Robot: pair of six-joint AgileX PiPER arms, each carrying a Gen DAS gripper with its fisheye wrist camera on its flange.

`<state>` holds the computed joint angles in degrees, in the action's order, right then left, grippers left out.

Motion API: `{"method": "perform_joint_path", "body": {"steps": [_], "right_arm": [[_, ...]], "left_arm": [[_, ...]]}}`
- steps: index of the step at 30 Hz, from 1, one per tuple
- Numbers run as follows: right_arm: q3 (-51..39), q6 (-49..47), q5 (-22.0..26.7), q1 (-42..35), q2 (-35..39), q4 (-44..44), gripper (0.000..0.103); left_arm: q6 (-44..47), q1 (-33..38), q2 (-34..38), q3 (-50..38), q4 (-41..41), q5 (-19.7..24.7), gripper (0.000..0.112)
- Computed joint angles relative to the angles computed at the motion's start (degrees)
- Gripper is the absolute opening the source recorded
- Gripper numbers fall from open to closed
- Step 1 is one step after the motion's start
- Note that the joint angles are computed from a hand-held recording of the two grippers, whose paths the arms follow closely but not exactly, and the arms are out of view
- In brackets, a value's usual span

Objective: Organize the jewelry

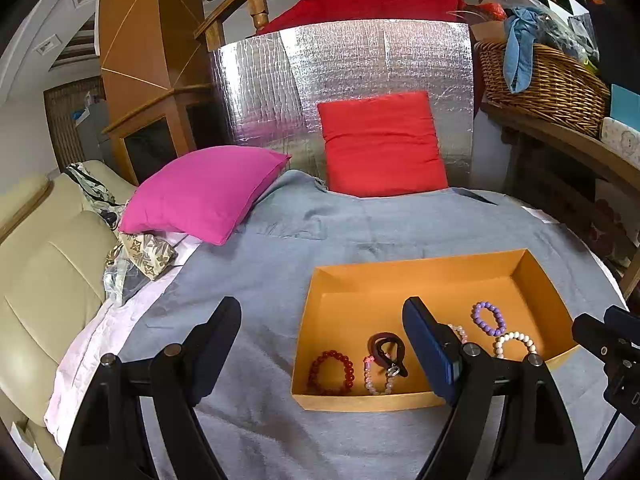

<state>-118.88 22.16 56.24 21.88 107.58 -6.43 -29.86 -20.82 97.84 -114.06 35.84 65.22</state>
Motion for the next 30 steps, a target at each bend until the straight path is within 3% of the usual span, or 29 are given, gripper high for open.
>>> {"method": "perform_joint_path", "body": {"steps": [30], "right_arm": [[-1.73,1.29,0.37,0.48,1.73,0.14,0.063]], "left_arm": [[0.73,0.25,0.59,-0.36,0.42,0.96,0.083]]}}
